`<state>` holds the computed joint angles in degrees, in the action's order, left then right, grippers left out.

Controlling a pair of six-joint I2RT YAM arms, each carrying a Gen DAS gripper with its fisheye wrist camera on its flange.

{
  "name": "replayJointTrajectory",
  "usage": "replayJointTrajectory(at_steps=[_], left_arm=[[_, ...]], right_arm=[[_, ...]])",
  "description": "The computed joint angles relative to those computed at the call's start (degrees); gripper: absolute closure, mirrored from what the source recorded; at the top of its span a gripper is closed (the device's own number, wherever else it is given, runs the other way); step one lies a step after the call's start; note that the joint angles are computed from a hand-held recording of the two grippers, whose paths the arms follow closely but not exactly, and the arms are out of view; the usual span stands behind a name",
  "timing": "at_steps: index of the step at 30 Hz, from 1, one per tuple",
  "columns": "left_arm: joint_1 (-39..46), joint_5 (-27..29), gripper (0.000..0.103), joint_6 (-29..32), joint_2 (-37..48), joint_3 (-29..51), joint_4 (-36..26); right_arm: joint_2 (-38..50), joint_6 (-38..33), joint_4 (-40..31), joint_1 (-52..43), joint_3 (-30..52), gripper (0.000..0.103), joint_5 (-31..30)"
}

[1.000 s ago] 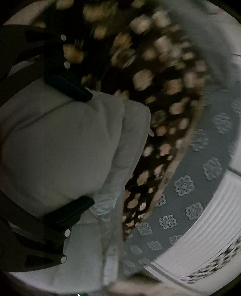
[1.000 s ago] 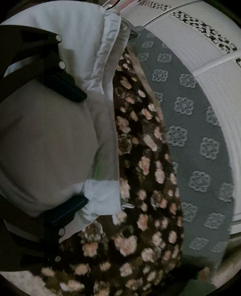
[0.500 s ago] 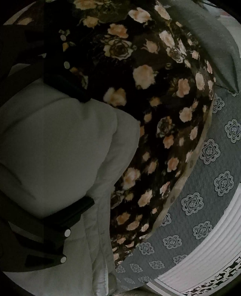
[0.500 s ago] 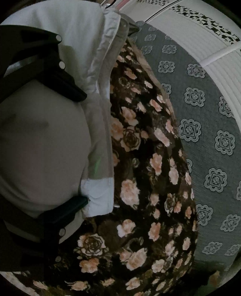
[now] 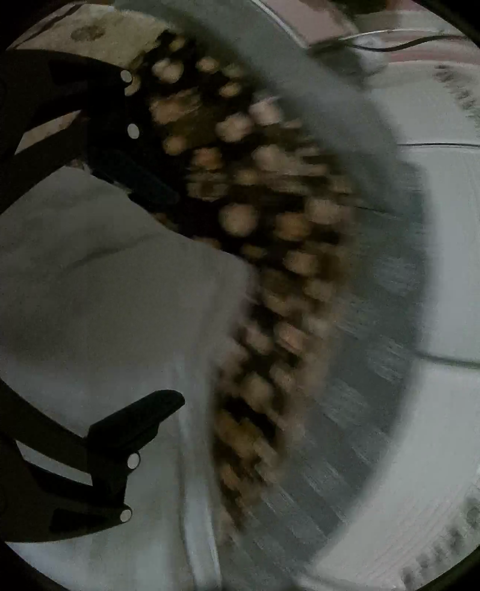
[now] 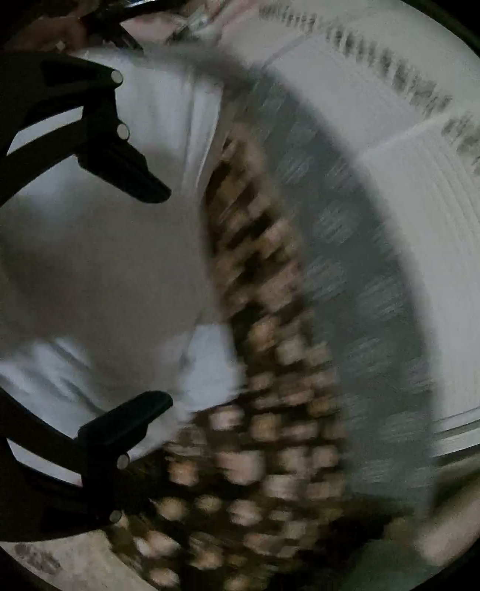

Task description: Fold large clothes

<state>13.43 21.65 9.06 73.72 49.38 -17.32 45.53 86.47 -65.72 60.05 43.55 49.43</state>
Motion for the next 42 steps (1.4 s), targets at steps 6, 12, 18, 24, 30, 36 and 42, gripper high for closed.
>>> replayJointTrajectory(at_steps=[6,12,18,24,30,36,42], left_arm=[[-9.21,1.94,0.003,2.57,-25.35,-5.47,-10.30],[-28.96,-18.34,0.003,1.57,-18.85,-13.59,3.28],[-24.26,-10.57,0.003,-1.10,0.14,-14.71,19.52],[-30.63,-20.40,0.003,-1.03,9.79,-10.80,24.15],[-29.36,-18.26,0.003,-1.02,13.52,-10.04,25.66],[-31.72,-20.56,0.003,-2.28,15.62,-9.05,26.80],[-23.88,-6.94,0.004,4.91,5.68,-9.53,15.36]], right_arm=[[14.02,10.11,-8.83,12.66,15.13,0.002,6.95],[18.58,0.97,5.07,4.92,6.18,0.002,0.53],[18.62,-17.51,26.21,-7.55,-2.94,0.001,-3.42],[31.63,-19.29,25.88,-12.01,2.24,0.001,-2.28],[31.81,-23.74,30.95,-15.78,0.46,0.001,-7.02],[32.42,-24.59,34.41,-16.91,-0.96,0.001,-7.98],[17.11,-24.00,33.85,-7.57,-7.75,0.002,-6.71]])
